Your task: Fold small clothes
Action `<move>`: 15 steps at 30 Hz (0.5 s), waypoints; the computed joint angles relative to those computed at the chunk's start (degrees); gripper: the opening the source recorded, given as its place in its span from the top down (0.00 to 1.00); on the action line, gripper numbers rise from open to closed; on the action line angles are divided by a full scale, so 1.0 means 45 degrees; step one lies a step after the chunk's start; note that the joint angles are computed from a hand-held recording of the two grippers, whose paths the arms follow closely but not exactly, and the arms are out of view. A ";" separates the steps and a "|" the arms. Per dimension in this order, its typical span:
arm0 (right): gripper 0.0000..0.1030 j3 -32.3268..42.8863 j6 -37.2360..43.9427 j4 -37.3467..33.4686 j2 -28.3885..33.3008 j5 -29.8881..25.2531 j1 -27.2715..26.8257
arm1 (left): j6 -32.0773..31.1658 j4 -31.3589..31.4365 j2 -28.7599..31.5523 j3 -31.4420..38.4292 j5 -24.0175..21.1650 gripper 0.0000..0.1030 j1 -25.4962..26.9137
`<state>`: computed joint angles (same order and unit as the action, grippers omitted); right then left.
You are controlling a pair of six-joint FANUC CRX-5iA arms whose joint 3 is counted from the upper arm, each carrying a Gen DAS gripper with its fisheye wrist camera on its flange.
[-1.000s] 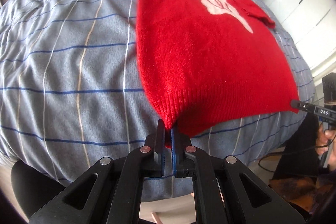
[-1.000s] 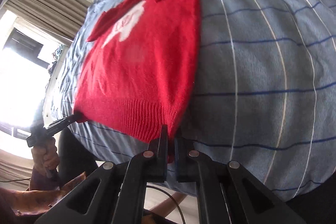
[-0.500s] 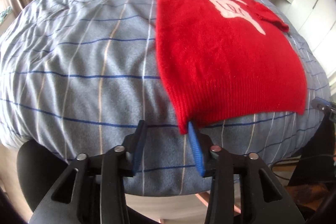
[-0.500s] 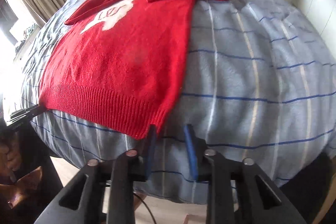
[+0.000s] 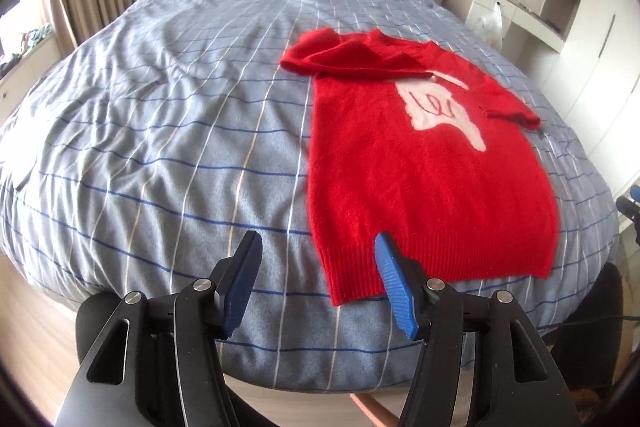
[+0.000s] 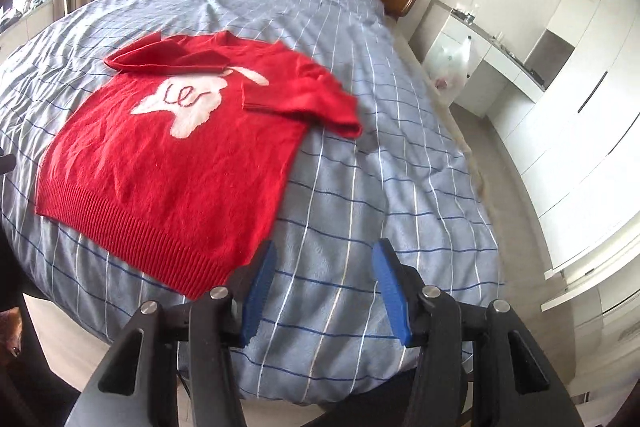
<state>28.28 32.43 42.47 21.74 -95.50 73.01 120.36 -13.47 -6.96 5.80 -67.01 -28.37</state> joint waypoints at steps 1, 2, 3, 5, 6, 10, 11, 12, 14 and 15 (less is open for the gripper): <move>0.51 0.0060 0.0025 0.0075 0.0032 -0.0070 0.0007 | 0.0000 -0.0032 0.0023 0.0043 0.0000 0.40 -0.0033; 0.51 0.0154 0.0078 0.0158 0.0089 -0.0138 0.0004 | 0.0019 -0.0064 0.0010 0.0061 -0.0015 0.40 -0.0082; 0.51 0.0150 0.0066 0.0226 0.0085 -0.0164 0.0014 | 0.0031 -0.0074 0.0002 0.0054 -0.0015 0.40 -0.0111; 0.51 0.0221 0.0097 0.0322 0.0127 -0.0226 0.0015 | 0.0064 -0.0078 0.0030 0.0080 -0.0052 0.40 -0.0139; 0.51 0.0245 0.0132 0.0357 0.0141 -0.0256 0.0016 | 0.0089 -0.0095 0.0044 0.0096 -0.0070 0.40 -0.0155; 0.51 0.0303 0.0199 0.0390 0.0180 -0.0322 -0.0017 | 0.0199 -0.0186 0.0090 0.0135 -0.0139 0.40 -0.0224; 0.51 0.0272 0.0170 0.0371 0.0160 -0.0300 -0.0028 | 0.0222 -0.0207 0.0110 0.0154 -0.0155 0.40 -0.0241; 0.51 0.0254 0.0138 0.0329 0.0141 -0.0273 -0.0045 | 0.0258 -0.0244 0.0127 0.0181 -0.0170 0.40 -0.0270; 0.51 0.0048 -0.0012 0.0210 -0.0002 -0.0074 -0.0073 | 0.0244 -0.0312 0.0129 0.0179 -0.0121 0.40 -0.0292; 0.51 -0.0209 -0.0131 0.0138 -0.0160 0.0248 -0.0111 | 0.0260 -0.0447 0.0205 0.0274 -0.0133 0.40 -0.0350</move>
